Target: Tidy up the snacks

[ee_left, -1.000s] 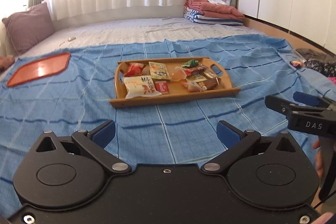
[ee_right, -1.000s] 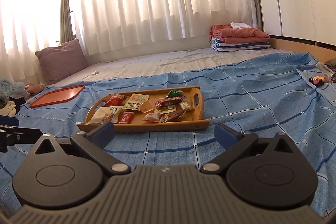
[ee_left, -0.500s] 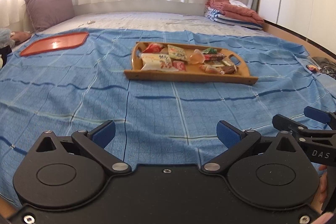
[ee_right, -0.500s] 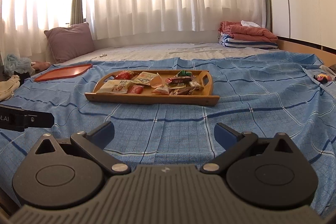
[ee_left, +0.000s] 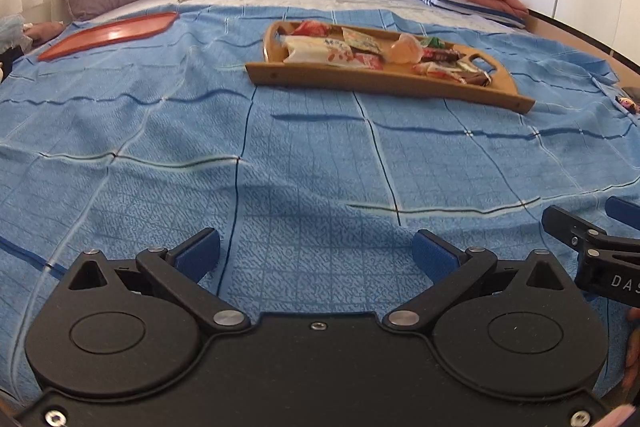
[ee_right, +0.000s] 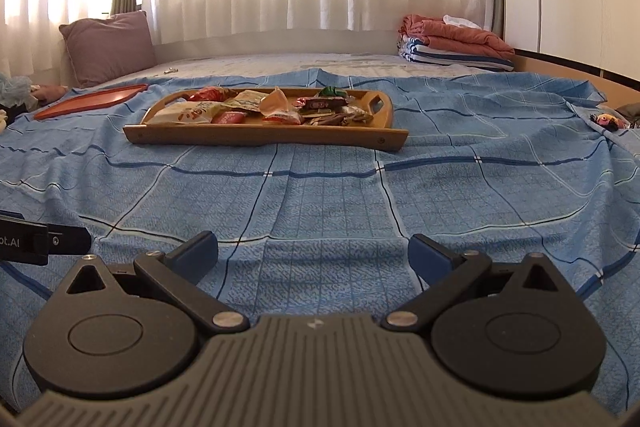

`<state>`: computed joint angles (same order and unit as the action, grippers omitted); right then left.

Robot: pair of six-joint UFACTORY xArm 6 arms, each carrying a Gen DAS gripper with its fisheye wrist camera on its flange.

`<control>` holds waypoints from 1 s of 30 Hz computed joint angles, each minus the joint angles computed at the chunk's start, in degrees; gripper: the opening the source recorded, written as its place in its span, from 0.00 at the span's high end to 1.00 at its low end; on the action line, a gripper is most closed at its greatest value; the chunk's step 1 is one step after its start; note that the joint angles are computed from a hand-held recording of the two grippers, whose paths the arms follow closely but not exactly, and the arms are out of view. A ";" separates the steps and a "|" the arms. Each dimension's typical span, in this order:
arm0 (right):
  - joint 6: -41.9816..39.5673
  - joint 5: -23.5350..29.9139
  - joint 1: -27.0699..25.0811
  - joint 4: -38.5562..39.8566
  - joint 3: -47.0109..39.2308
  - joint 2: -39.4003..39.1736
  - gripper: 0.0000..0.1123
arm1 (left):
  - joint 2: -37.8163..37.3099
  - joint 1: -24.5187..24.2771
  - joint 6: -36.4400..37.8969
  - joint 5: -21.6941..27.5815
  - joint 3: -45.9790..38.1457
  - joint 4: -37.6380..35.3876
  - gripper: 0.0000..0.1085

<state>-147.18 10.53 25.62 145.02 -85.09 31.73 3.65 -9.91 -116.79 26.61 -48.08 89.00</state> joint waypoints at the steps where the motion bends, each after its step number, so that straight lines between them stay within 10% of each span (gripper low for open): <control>1: 1.15 -0.63 0.11 -0.60 -0.67 0.66 0.08 | 0.44 -0.46 -0.75 1.13 -0.20 1.49 0.05; 6: 8.32 -4.49 1.18 -7.91 -4.18 3.67 0.08 | 1.93 -0.69 -3.43 2.02 -1.17 4.15 0.05; 30: -8.47 -3.24 0.29 5.86 -3.74 3.26 0.08 | 3.21 -2.11 -6.62 5.57 -1.55 7.68 0.05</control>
